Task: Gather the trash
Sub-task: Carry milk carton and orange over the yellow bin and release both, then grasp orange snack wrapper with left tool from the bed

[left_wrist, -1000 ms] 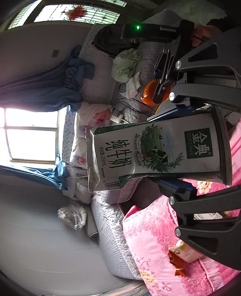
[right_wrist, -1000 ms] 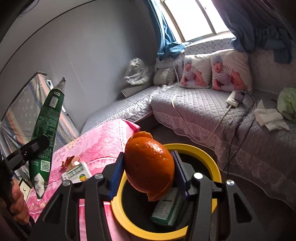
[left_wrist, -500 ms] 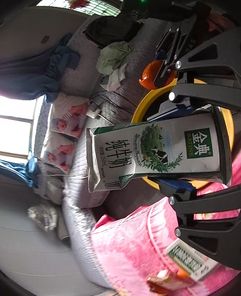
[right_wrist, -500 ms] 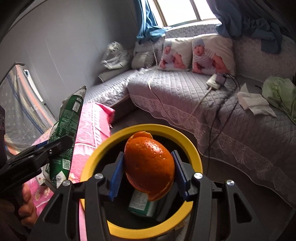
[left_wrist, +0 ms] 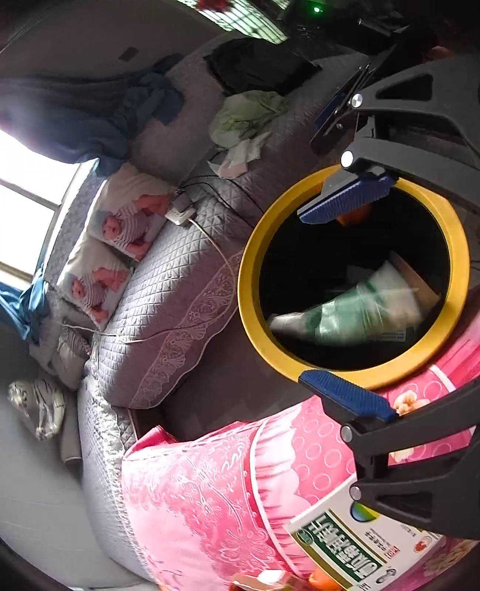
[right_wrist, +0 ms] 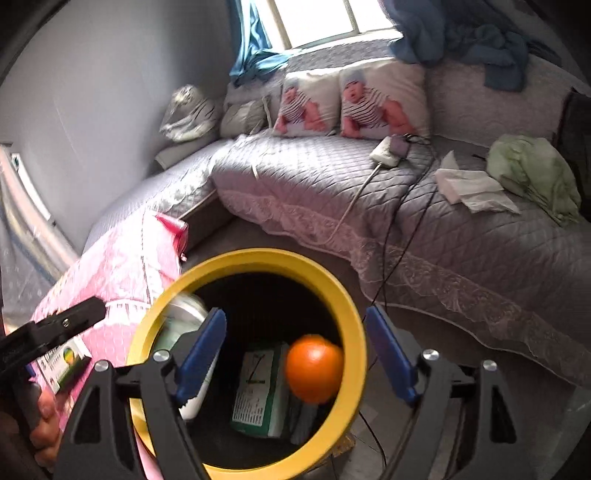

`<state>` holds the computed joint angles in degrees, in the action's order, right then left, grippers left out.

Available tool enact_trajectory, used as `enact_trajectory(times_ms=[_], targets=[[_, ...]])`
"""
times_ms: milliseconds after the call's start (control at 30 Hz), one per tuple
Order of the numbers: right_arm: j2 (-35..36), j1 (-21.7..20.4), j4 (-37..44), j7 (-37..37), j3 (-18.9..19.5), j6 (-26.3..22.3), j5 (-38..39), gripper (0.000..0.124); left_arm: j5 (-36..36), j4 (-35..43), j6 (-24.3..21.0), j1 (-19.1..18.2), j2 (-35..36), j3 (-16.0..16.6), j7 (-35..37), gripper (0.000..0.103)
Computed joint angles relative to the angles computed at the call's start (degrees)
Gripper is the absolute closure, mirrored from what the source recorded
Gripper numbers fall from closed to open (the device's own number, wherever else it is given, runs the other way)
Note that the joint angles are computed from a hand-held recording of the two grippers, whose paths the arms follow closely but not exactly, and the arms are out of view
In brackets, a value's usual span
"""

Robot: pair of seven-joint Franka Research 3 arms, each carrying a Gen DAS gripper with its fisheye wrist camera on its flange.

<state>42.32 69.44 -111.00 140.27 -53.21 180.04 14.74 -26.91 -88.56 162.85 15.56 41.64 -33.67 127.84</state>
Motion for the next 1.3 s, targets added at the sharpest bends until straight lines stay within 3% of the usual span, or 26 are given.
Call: enact_trajectory(times_ms=[100, 267, 400, 500, 633, 800, 967, 1100, 1200, 1300], targets=[[-0.3, 2.08, -1.74, 0.4, -1.87, 1.76, 1.16, 0.049, -4.82, -1.76, 0.97, 5.55, -0.14, -5.96, 3.95, 0.022], [-2.96, 0.71, -2.1, -4.35, 1.07, 4.55, 3.38, 0.048, -14.13, -3.97, 0.33, 13.6, -1.05, -14.11, 12.18, 0.021], [-5.15, -4.1, 0.27, -9.32, 7.55, 5.65, 4.07, 0.047, -21.67, -4.32, -2.36, 19.53, -3.3, -18.17, 18.07, 0.02], [-6.1, -9.07, 3.46, -13.62, 14.0, 5.58, 4.01, 0.046, -26.28, -3.51, -4.81, 23.53, -5.13, -19.26, 22.33, 0.017], [-5.58, -14.56, 8.71, -17.9, 21.43, 4.76, 3.25, 0.043, -33.07, -2.3, -2.35, 27.54, -7.3, -19.34, 30.65, 0.015], [-2.94, -17.58, 15.79, -19.29, 25.39, 1.58, 0.52, 0.043, -37.97, 2.31, 2.28, 28.31, -6.67, -14.57, 37.6, 0.014], [0.06, -20.4, 23.42, -17.96, 28.48, -3.49, -3.9, 0.043, -37.22, 8.34, 2.37, 25.71, -3.14, -4.4, 34.36, 0.014], [2.42, -21.53, 28.37, -15.99, 29.26, -7.05, -7.29, 0.043, -33.14, 12.91, 2.47, 21.28, 0.95, 3.73, 33.05, 0.014], [4.87, -23.68, 33.72, -15.24, 31.28, -10.3, -9.39, 0.043, -25.17, 18.55, -3.99, 18.21, 5.85, 9.54, 25.5, 0.015], [7.44, -25.92, 39.26, -15.02, 33.84, -13.34, -11.38, 0.043, -18.16, 25.79, -9.73, 16.06, 11.73, 12.36, 17.9, 0.017]])
